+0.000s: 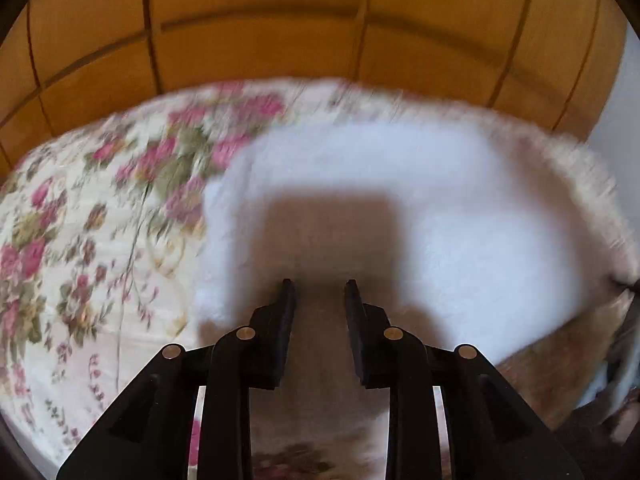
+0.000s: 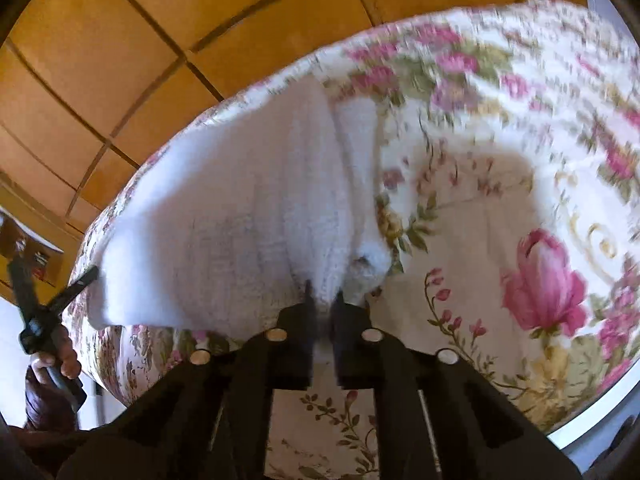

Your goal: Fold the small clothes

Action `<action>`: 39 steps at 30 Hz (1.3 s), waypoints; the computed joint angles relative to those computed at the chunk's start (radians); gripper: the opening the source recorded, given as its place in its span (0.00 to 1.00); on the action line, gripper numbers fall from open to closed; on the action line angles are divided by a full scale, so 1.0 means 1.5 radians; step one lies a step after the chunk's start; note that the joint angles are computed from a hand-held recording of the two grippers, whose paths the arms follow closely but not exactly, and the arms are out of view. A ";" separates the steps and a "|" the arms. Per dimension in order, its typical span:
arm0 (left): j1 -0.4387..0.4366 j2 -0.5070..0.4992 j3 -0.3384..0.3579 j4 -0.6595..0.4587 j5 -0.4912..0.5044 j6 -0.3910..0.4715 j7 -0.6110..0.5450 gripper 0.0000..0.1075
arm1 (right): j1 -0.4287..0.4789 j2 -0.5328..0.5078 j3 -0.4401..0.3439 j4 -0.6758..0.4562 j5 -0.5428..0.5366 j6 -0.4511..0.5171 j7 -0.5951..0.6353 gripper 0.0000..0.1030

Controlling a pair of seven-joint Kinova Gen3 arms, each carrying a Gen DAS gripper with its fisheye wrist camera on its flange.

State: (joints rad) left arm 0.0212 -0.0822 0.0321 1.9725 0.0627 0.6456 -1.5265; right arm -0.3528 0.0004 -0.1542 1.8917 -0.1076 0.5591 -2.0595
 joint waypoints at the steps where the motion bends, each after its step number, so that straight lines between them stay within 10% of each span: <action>1: 0.008 0.005 -0.019 0.006 0.020 -0.006 -0.012 0.23 | 0.008 -0.007 -0.006 -0.008 0.027 0.027 -0.011 0.05; 8: -0.005 -0.031 -0.013 0.015 0.035 -0.007 0.018 0.26 | -0.045 0.031 -0.012 -0.023 0.184 0.080 -0.157 0.06; 10: -0.009 -0.065 -0.045 0.033 0.079 -0.013 -0.015 0.47 | -0.063 0.024 -0.017 -0.031 0.233 0.091 -0.206 0.15; 14: -0.032 -0.131 -0.108 0.064 0.127 -0.009 -0.054 0.49 | -0.085 -0.003 -0.035 -0.034 0.325 0.079 -0.287 0.38; 26: 0.012 -0.168 -0.286 0.137 0.343 0.057 -0.289 0.49 | -0.170 0.124 -0.029 -0.182 0.308 0.061 -0.208 0.58; 29: -0.014 -0.107 -0.227 0.118 0.296 0.064 -0.234 0.13 | -0.196 0.151 -0.011 -0.203 0.334 0.079 -0.211 0.63; 39: -0.106 -0.159 -0.052 0.105 0.139 0.013 -0.052 0.27 | -0.197 0.164 0.032 -0.154 0.323 0.048 -0.223 0.69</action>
State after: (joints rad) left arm -0.1383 -0.3214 -0.0460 2.1292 0.2715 0.6652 -1.6048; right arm -0.6484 0.2470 -0.1062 1.6603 0.3772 0.6306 -2.3936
